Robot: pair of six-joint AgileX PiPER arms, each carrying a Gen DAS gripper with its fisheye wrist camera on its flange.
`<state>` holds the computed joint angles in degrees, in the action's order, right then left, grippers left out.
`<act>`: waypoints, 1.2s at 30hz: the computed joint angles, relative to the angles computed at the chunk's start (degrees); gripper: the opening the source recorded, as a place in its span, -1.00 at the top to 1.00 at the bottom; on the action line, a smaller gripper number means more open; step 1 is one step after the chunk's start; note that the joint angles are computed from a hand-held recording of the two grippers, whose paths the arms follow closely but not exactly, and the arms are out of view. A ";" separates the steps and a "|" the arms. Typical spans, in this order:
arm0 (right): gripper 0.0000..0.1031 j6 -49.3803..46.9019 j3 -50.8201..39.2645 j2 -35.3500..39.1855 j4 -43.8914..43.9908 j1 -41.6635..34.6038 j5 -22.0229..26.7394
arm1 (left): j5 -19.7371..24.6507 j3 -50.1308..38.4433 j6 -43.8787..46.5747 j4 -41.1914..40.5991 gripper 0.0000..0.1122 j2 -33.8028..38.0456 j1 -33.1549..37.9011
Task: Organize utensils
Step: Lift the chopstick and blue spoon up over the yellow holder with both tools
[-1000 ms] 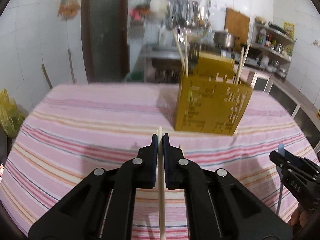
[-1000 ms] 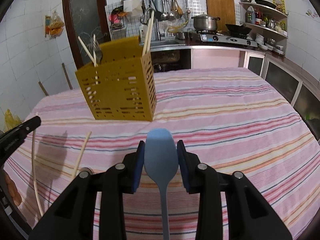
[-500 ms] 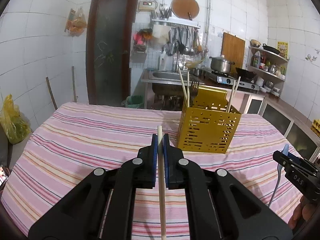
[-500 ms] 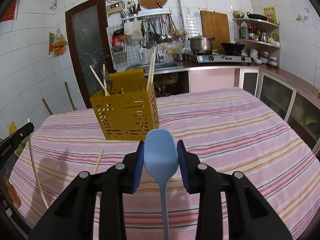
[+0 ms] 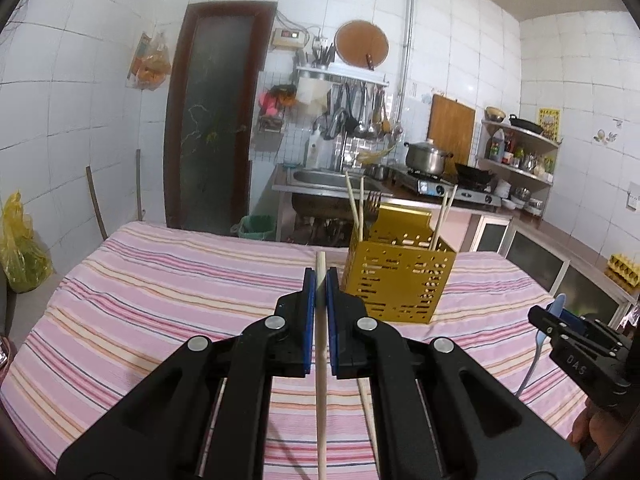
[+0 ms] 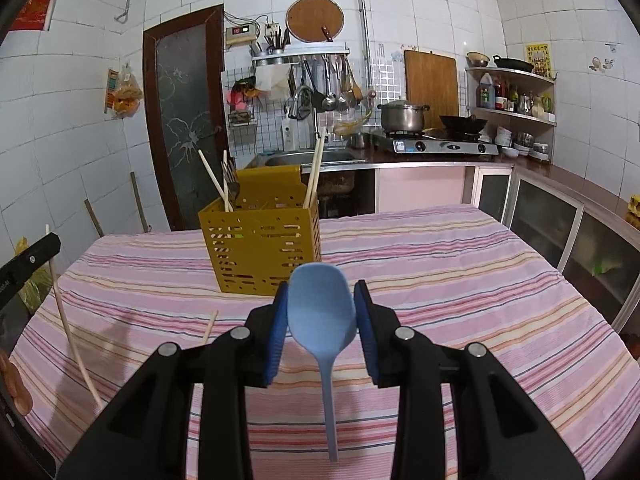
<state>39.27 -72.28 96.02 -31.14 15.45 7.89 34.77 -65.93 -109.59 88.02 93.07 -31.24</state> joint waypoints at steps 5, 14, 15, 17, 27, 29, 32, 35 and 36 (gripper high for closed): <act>0.36 1.11 0.11 -0.84 -1.47 0.47 -0.02 | 0.38 -0.47 0.21 0.64 0.93 -0.62 -0.46; 0.36 -7.41 -2.19 0.27 6.62 -0.41 -0.42 | -0.20 -4.04 2.62 -0.05 0.93 0.82 0.51; 0.36 -7.50 -2.33 0.39 6.73 -0.43 -0.59 | -0.27 -4.65 3.35 -0.43 0.93 1.04 0.59; 0.36 -9.30 -3.88 1.15 8.36 -0.44 -0.14 | -0.67 -6.61 5.19 -1.28 0.93 1.94 1.00; 0.36 -25.33 -17.42 7.06 23.77 -1.88 5.15 | -4.39 -19.41 17.79 -10.05 0.93 7.27 4.10; 0.36 -25.89 -21.78 8.95 24.30 -1.80 7.04 | -4.70 -22.43 20.86 -12.36 0.93 8.44 4.39; 0.36 -26.21 -28.02 11.58 24.52 -1.60 9.41 | -5.68 -28.41 27.26 -16.73 0.93 10.90 5.24; 0.36 -28.20 -35.99 14.99 26.49 -1.75 12.80 | -5.78 -36.53 33.73 -21.42 0.93 14.63 6.13; 0.36 -29.22 -40.30 16.89 27.52 -1.85 14.69 | -5.77 -38.69 35.78 -23.15 0.93 15.56 6.44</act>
